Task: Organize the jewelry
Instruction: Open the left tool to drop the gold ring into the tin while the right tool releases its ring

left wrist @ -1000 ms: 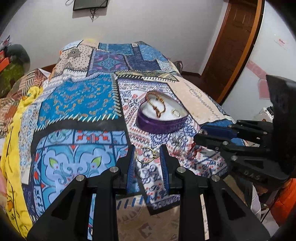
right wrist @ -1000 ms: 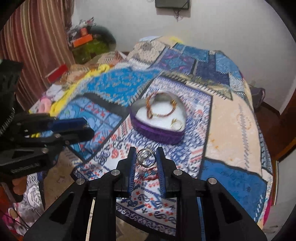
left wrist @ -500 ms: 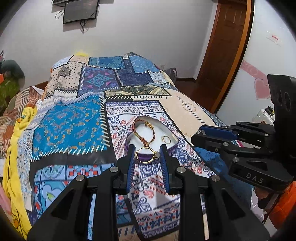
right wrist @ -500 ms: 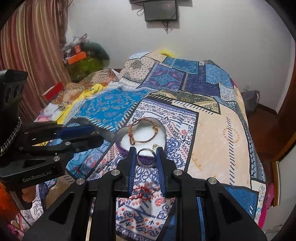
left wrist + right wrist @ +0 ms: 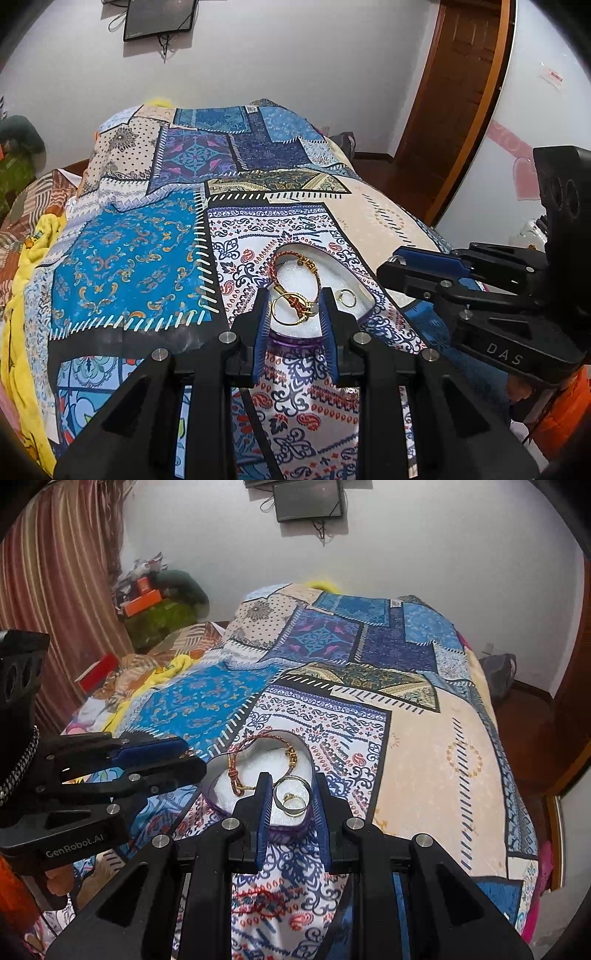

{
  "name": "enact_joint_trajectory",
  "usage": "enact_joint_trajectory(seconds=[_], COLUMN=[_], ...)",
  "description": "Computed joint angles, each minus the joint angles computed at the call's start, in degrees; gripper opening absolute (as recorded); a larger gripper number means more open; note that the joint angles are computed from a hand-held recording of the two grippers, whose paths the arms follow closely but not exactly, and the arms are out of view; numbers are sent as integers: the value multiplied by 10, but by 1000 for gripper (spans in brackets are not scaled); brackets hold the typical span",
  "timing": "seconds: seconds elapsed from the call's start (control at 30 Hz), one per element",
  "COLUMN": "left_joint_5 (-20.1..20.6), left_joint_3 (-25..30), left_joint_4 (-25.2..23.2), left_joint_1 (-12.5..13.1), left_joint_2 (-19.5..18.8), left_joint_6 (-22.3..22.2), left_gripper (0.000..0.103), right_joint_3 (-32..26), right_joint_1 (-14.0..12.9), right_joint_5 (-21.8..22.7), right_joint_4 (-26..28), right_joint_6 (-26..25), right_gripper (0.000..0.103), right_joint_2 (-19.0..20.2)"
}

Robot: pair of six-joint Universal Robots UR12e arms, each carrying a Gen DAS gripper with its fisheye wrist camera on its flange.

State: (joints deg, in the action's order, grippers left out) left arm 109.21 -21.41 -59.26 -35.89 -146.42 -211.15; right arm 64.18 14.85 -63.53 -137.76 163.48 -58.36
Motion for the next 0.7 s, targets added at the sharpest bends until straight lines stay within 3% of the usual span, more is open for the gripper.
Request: enact_joint_trajectory(seconds=[0.7], left_joint_5=[-41], left_joint_3=[26], left_joint_4=[-24], left_joint_1=[10], left_joint_2=[-21], left_joint_6=[0], left_gripper=[25], right_joint_3=[-69], right_joint_1=[6], right_joint_5=[9], right_joint_4=[122], right_joint_6=[-56], right_gripper=[19], right_joint_2=[39])
